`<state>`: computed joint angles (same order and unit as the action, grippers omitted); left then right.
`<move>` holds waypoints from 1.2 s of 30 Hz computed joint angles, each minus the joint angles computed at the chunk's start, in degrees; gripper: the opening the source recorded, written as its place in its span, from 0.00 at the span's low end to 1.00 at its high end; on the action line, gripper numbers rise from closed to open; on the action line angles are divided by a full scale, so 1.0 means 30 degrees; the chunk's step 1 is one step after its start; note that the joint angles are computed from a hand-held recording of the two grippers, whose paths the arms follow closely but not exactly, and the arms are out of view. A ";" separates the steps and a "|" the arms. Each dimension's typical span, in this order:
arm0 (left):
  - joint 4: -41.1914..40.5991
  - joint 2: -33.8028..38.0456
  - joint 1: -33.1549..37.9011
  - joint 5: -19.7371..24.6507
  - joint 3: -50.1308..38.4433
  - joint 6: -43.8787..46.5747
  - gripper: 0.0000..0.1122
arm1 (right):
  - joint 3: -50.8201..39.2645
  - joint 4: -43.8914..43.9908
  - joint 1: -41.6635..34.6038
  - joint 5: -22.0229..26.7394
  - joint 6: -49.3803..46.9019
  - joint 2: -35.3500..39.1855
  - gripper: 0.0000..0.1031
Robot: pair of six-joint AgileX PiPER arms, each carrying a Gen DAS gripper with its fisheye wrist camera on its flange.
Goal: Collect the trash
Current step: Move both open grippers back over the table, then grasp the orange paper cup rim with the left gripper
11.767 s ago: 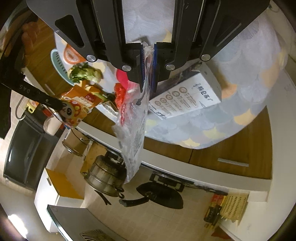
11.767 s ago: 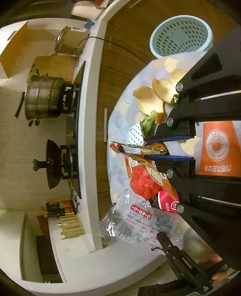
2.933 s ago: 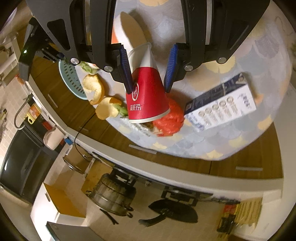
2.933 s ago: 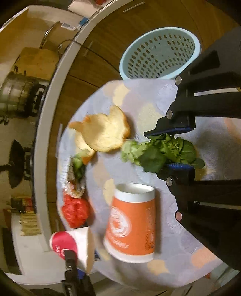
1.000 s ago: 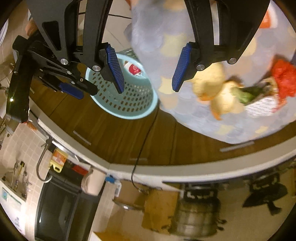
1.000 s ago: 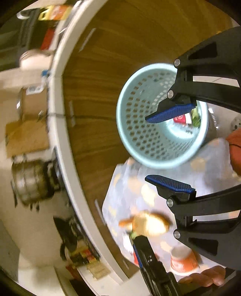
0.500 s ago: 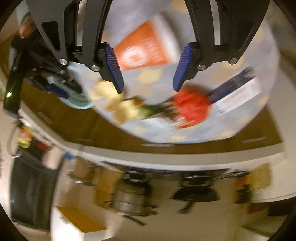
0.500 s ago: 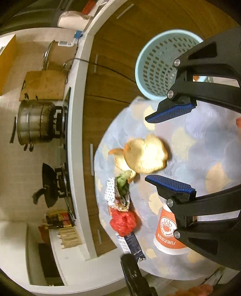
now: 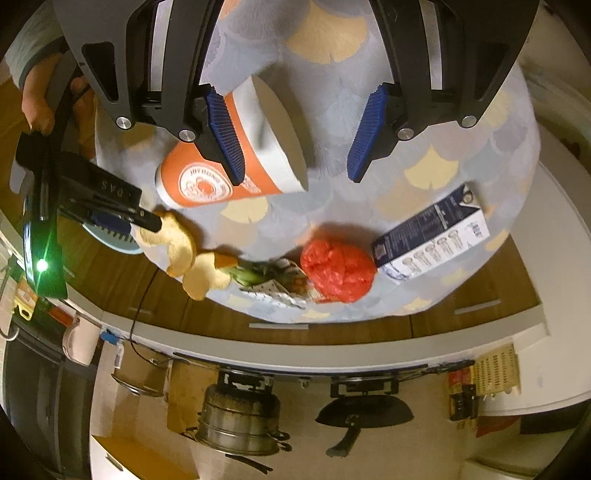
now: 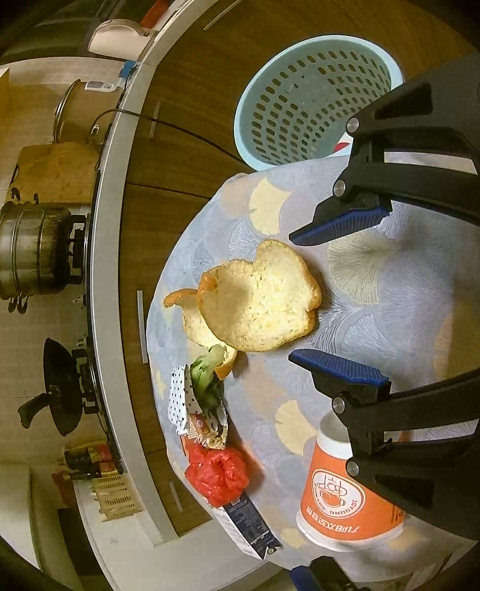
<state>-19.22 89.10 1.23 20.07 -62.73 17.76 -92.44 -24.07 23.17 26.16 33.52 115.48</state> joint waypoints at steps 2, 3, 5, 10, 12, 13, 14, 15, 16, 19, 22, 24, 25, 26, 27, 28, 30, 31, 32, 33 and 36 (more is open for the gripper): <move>-0.0924 0.0087 0.0112 0.0134 0.0173 0.0910 0.50 | -0.0052 -0.0236 0.0008 0.0109 0.0248 0.0081 0.53; -0.1316 0.0108 0.0134 0.0176 0.0283 0.1288 0.50 | -0.0073 -0.0182 -0.0024 0.0153 0.0238 0.0133 0.53; -0.3270 0.0124 0.0427 0.0583 0.0601 0.3289 0.50 | -0.0122 -0.0075 -0.0096 0.0243 0.0226 0.0205 0.53; -0.9792 0.0651 0.2065 0.3692 0.0760 0.9792 0.50 | -0.0390 0.1292 -0.0437 0.0568 -0.0958 0.0396 0.55; -1.1533 0.1326 0.2715 0.5534 0.0380 1.1474 0.50 | -0.0766 0.2552 -0.0671 0.0937 -0.2043 0.0615 0.66; -1.2300 0.1708 0.2958 0.6264 0.0190 1.2117 0.50 | -0.0745 0.2901 -0.0747 0.0905 -0.2295 0.0624 0.67; -1.2505 0.1911 0.2977 0.6512 0.0062 1.2246 0.49 | -0.0777 0.3360 -0.0858 0.0919 -0.2661 0.0648 0.67; -1.2591 0.2324 0.2935 0.6854 -0.0271 1.2239 0.48 | -0.0785 0.3537 -0.0895 0.0933 -0.2791 0.0659 0.68; -1.2561 0.2558 0.2852 0.6891 -0.0470 1.2191 0.48 | -0.0872 0.3835 -0.0980 0.1022 -0.3092 0.0706 0.68; -1.2588 0.3329 0.2565 0.7262 -0.1223 1.2075 0.42 | -0.1200 0.4539 -0.1157 0.1468 -0.3847 0.0879 0.70; -1.3179 0.4134 0.2607 0.8291 -0.2000 1.2132 0.32 | -0.1803 0.5621 -0.1309 0.1993 -0.5025 0.1257 0.73; -1.3287 0.4741 0.2599 0.8794 -0.2628 1.1815 0.27 | -0.2857 0.5580 -0.1219 0.2881 -0.5231 0.1937 0.73; -1.3393 0.4898 0.2620 0.8875 -0.2797 1.1730 0.26 | -0.3510 0.5140 -0.1102 0.3392 -0.4964 0.2374 0.73; -1.3469 0.5045 0.2639 0.8981 -0.2973 1.1647 0.21 | -0.3880 0.4481 -0.0965 0.3544 -0.4506 0.2647 0.74; -1.3639 0.5183 0.2653 0.9145 -0.3139 1.1666 0.12 | -0.4423 0.4136 -0.0862 0.3895 -0.4405 0.2992 0.74; -1.3817 0.5212 0.2683 0.9199 -0.3207 1.1716 0.08 | -0.4870 0.3956 -0.0799 0.4237 -0.4424 0.3235 0.74; -1.4046 0.4942 0.2577 0.8629 -0.3054 1.1835 0.02 | -0.5928 0.3997 -0.0734 0.4950 -0.4701 0.3753 0.74; -1.4057 0.4721 0.2500 0.8181 -0.2933 1.1907 0.02 | -0.6590 0.4086 -0.0721 0.5404 -0.4898 0.4073 0.74; -1.4084 0.4518 0.2489 0.7854 -0.2805 1.1978 0.01 | -0.7076 0.4136 -0.0711 0.5727 -0.5015 0.4304 0.74; -1.4117 0.4329 0.2536 0.7664 -0.2704 1.2027 0.01 | -0.7678 0.4165 -0.0689 0.6082 -0.5110 0.4613 0.74; -1.4098 0.3766 0.2655 0.7115 -0.2457 1.2067 0.01 | -0.9633 0.4119 -0.0560 0.7145 -0.5212 0.5617 0.70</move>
<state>-61.51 100.40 9.20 41.41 -70.10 53.96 -121.34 -11.71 21.49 47.60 17.89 132.33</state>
